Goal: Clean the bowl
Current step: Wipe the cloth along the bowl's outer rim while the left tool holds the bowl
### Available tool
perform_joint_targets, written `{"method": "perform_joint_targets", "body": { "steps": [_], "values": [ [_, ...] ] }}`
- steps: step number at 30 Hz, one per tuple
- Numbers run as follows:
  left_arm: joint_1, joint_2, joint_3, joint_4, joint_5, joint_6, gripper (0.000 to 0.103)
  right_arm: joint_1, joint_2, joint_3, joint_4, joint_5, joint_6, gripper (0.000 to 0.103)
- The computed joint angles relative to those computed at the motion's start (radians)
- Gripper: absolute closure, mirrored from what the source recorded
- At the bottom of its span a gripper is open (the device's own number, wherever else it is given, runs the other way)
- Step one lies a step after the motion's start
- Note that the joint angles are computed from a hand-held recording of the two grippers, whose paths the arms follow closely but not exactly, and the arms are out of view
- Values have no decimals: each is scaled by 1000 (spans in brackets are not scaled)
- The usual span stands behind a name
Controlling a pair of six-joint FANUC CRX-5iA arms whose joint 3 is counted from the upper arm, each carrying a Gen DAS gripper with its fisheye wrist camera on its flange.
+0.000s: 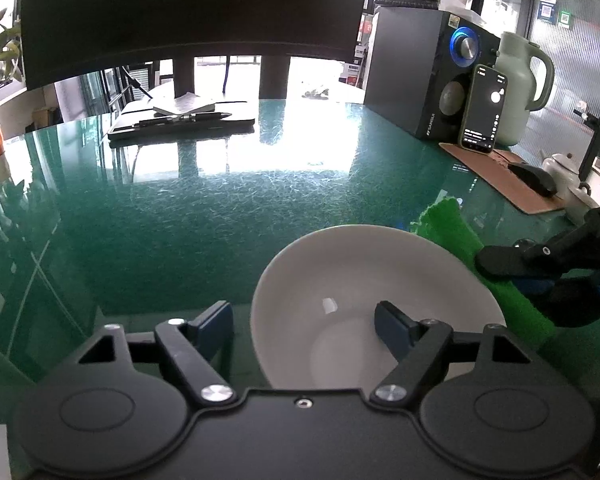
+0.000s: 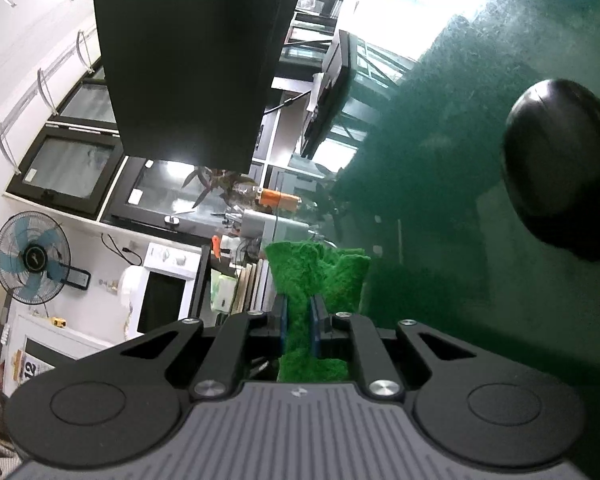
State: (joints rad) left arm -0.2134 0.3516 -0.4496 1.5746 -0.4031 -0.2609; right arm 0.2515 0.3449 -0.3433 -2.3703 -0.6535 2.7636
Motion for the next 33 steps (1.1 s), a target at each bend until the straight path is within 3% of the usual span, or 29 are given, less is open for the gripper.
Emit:
{"method": "perform_joint_targets", "body": {
  "steps": [10, 21, 29, 33],
  "values": [
    [-3, -2, -4, 6, 3, -9, 22, -9, 76, 88, -12, -7, 18, 89],
    [2, 2, 2, -16, -6, 0, 20, -11, 10, -10, -11, -30, 7, 87],
    [-5, -1, -7, 13, -4, -30, 17, -3, 61, 157, 181, 47, -129, 87],
    [4, 1, -5, -14, -23, -25, 13, 1, 36, 150, 240, 59, -171, 87]
  ]
}}
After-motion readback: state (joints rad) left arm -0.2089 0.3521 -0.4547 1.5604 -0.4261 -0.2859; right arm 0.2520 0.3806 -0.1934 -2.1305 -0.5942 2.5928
